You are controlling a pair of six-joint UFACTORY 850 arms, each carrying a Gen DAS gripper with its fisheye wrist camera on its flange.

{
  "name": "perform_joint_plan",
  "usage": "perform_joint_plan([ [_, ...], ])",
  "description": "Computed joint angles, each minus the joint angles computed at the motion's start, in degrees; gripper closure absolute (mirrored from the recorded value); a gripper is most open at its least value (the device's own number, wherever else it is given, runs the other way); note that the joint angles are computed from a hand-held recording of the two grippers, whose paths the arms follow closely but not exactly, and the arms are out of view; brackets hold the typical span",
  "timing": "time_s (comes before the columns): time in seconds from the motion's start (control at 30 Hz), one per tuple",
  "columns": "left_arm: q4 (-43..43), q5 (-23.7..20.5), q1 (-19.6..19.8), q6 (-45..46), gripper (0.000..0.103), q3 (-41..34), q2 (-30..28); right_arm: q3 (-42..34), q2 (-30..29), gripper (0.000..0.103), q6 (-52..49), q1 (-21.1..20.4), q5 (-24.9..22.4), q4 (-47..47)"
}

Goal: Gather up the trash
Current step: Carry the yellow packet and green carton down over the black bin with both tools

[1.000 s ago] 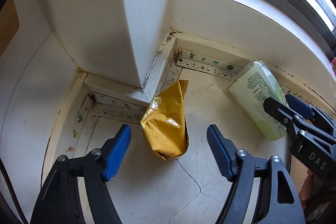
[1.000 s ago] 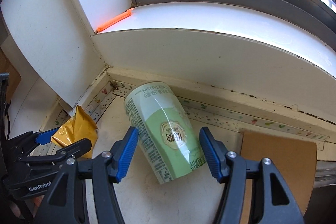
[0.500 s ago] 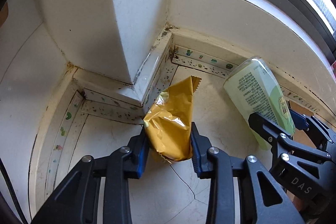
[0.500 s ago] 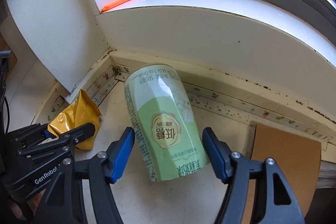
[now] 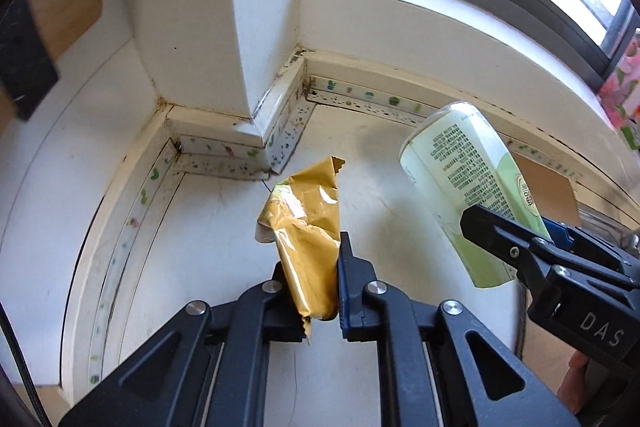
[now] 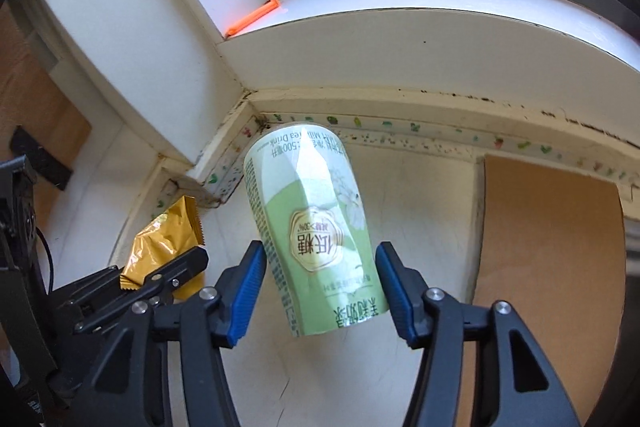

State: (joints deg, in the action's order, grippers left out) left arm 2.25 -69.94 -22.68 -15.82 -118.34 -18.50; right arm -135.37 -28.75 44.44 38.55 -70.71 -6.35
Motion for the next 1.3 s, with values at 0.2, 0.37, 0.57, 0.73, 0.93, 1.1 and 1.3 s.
perform_joint_plan([
  [0.2, -2.6, 0.2, -0.5, 1.8, 0.095, 5.7, 7.2, 7.7, 7.1, 0.047, 6.2, 3.6, 2.6, -1.3],
  [0.37, -6.7, -0.7, 0.4, 4.8, 0.095, 9.1, 12.9, 14.3, 13.2, 0.047, 13.5, 8.2, 4.8, -4.0],
  [0.57, -7.8, -2.3, -1.3, 6.3, 0.095, 14.3, 21.3, 18.7, 18.3, 0.047, 24.4, 17.3, 2.5, -11.2],
  [0.73, -8.2, -4.5, -3.2, 6.9, 0.095, 17.1, 27.8, 18.7, 19.7, 0.047, 34.1, 25.7, -2.7, -18.5],
  [0.93, -6.3, -5.6, -7.4, 6.0, 0.095, 22.0, 35.7, 16.2, 19.4, 0.047, 44.6, 36.3, -10.3, -27.2],
  [1.1, -9.1, -7.9, -8.7, 4.9, 0.095, 26.5, 41.9, 13.4, 17.7, 0.047, 53.4, 44.4, -17.5, -33.2],
  [1.3, -6.7, -10.6, -14.5, 1.4, 0.095, 30.4, 47.0, 9.3, 14.4, 0.047, 60.1, 52.2, -24.9, -37.3],
])
